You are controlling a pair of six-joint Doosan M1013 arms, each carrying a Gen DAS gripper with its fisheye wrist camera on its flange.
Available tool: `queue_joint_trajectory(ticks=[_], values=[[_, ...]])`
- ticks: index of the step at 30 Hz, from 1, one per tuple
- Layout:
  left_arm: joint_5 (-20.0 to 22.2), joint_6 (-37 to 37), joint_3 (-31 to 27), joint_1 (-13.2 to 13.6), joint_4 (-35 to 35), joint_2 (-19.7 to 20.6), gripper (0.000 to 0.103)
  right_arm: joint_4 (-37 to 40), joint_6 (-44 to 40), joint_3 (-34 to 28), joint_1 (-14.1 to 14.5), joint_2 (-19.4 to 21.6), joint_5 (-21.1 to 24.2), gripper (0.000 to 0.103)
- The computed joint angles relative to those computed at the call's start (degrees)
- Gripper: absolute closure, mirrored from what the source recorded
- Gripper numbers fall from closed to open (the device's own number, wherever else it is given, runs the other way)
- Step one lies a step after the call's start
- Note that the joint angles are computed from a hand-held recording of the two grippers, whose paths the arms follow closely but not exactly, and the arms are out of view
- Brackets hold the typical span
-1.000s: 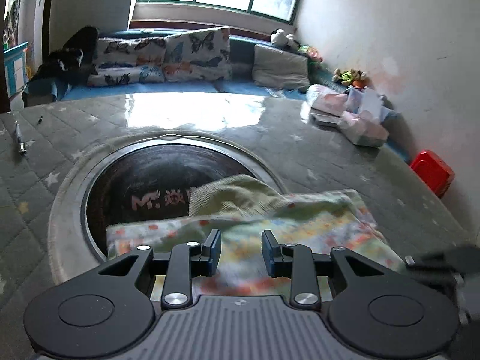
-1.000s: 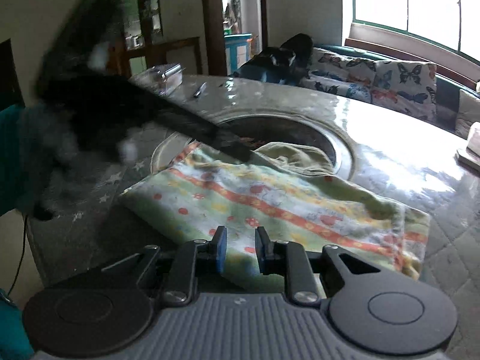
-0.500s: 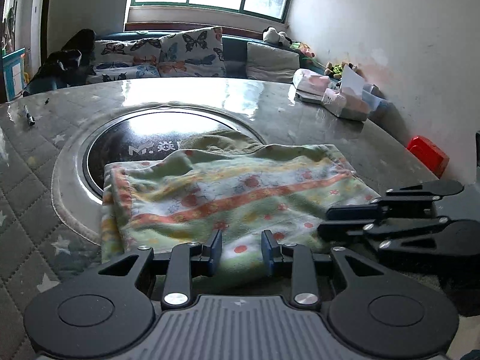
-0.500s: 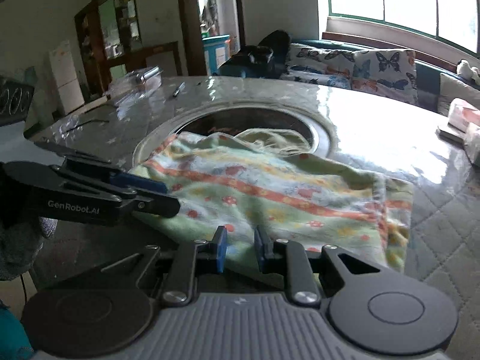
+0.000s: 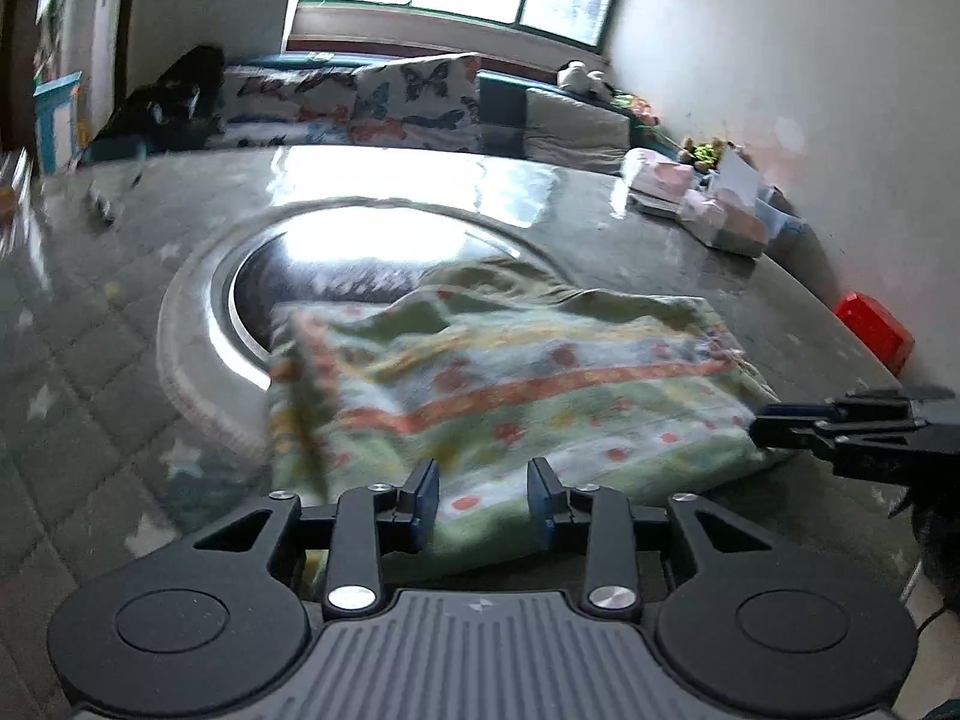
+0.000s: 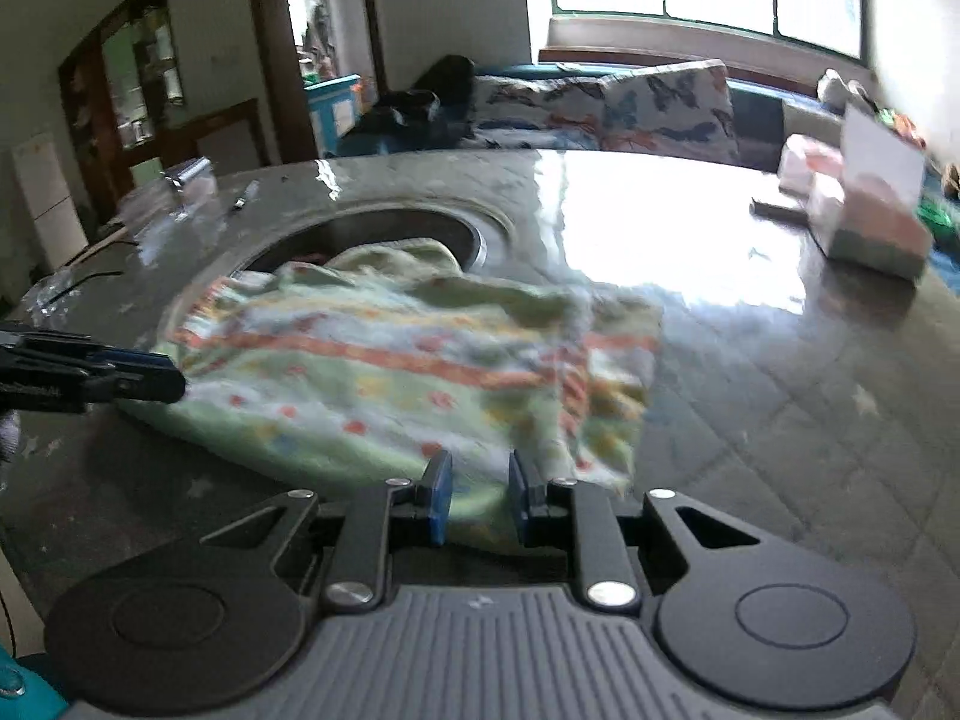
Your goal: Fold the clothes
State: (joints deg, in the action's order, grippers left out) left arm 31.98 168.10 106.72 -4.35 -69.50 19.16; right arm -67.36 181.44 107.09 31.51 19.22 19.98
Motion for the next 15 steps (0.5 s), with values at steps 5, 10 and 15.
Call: queue_joint_trajectory(ticks=[5, 10, 15], values=[[0.5, -0.9, -0.4, 0.5, 0.4, -0.2, 0.061, -0.2, -0.8, -0.4, -0.2, -0.3, -0.1, 0.082], [-1.5, -3.3, -0.8, 0.7, 1.7, 0.0, 0.06, 1.9, -3.3, -1.1, -0.8, 0.3, -0.3, 0.079], [-2.6, -6.2, -2.3, 1.0, 3.5, 0.4, 0.06, 5.8, -8.6, -2.1, -1.3, 0.5, -0.6, 0.078]])
